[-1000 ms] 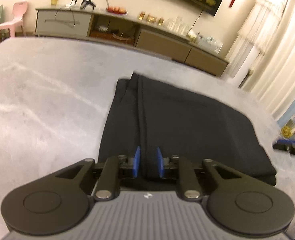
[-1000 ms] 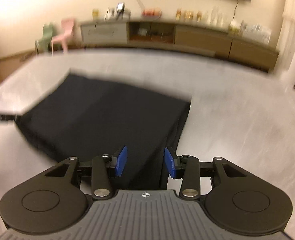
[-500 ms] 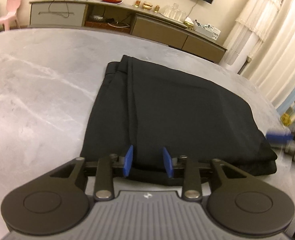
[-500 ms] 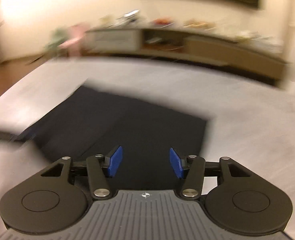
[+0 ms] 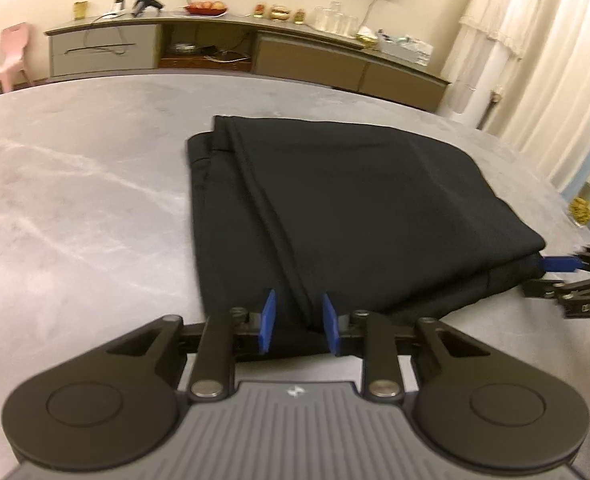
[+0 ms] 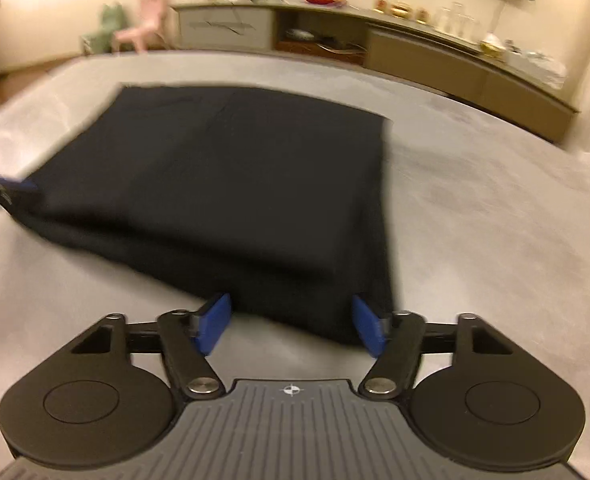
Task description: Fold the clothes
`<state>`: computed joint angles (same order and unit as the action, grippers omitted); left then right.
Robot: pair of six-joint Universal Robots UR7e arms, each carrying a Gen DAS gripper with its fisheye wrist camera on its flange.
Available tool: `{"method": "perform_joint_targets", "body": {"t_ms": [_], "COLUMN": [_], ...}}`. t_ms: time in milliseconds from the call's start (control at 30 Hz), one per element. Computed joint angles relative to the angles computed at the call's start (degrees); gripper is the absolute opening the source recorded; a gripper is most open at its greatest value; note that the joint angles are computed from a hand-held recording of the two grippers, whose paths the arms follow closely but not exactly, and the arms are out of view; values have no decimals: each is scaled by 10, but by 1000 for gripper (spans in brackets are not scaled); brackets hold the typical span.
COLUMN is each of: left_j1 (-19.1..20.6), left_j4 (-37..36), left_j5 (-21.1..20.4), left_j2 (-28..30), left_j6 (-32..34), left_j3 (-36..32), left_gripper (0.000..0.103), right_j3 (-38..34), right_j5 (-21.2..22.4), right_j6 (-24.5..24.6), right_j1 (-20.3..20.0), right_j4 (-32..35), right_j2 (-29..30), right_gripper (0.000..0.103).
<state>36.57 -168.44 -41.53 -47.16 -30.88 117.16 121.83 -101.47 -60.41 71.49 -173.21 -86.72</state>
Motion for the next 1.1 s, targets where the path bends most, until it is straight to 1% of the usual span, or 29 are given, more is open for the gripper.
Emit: {"method": "perform_joint_targets", "body": {"t_ms": [33,67,133,167,200,233,300,367,433,467,500,567,667,733,767,933,1100], "left_j1": [-4,-11,-26,-34,-44,-54,-72,-86,-98,-103,-109,-119,-136,-144,-147,-155,-165], "left_j4": [18,33,43,50,60,72,92,119,150,166,183,207,270,293,295,249,223], "left_j5": [11,22,33,39,49,59,73,81,87,89,91,96,112,112,109,85,86], "left_j2": [-6,-11,-25,-29,-30,-32,-31,-29,-25,-23,-21,-13,3,12,17,42,63], "left_j6": [-18,-35,-52,-61,-74,-87,-107,-135,-162,-177,-193,-212,-262,-292,-302,-275,-265], "left_j3": [2,6,18,22,24,26,25,20,14,10,5,-3,-22,-32,-36,-51,-62], "left_gripper": [33,35,43,53,61,64,77,85,87,90,92,96,101,102,103,103,103], "right_j3": [1,3,13,20,28,35,45,57,76,85,93,101,113,115,111,95,87], "right_j5": [-1,7,49,68,88,108,114,116,114,116,123,139,159,166,168,175,179], "right_j6": [13,37,67,73,78,82,84,77,57,46,38,23,5,3,3,19,17], "right_j1": [-8,-16,-35,-45,-54,-64,-66,-65,-56,-51,-50,-50,-54,-59,-60,-62,-68], "right_j4": [-12,-19,-22,-16,-8,1,12,15,7,1,-2,3,10,15,18,22,26], "right_j2": [-10,-23,-62,-78,-93,-108,-109,-107,-111,-113,-116,-126,-145,-155,-153,-142,-134], "right_gripper": [60,60,62,63,66,69,71,73,78,80,85,86,89,89,89,91,92]}}
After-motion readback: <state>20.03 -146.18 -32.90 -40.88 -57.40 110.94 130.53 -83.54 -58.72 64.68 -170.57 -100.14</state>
